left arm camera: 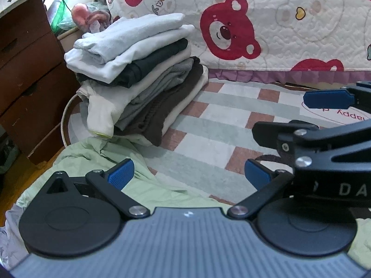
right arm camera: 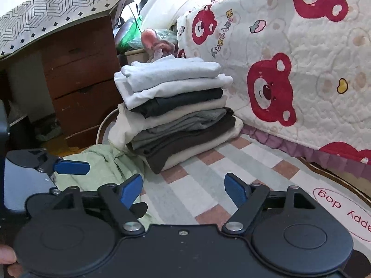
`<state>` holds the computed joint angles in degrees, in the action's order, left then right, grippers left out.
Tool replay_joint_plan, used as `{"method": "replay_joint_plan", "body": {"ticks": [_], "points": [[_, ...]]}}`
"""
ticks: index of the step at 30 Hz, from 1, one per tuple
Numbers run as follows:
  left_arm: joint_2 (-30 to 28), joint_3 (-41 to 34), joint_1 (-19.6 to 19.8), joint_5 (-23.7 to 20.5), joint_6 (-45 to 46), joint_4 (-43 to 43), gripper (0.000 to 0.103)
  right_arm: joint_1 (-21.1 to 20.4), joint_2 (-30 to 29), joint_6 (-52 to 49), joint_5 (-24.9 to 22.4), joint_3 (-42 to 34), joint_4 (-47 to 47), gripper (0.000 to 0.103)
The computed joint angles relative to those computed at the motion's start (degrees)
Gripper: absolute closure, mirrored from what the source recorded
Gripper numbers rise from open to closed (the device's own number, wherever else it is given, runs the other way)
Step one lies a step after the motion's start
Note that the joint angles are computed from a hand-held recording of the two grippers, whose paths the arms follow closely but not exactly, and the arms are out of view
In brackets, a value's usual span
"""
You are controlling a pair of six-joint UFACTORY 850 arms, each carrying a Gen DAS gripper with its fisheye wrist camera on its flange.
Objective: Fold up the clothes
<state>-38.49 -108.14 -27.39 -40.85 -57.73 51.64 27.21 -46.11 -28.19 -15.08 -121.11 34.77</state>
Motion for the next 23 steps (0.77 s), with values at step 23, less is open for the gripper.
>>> {"method": "replay_joint_plan", "body": {"ticks": [23], "points": [[-3.07,-4.13,-1.5,-5.44,0.15,2.56,0.0,-0.54,0.59,-0.29,0.43,1.58,3.71,0.021]]}}
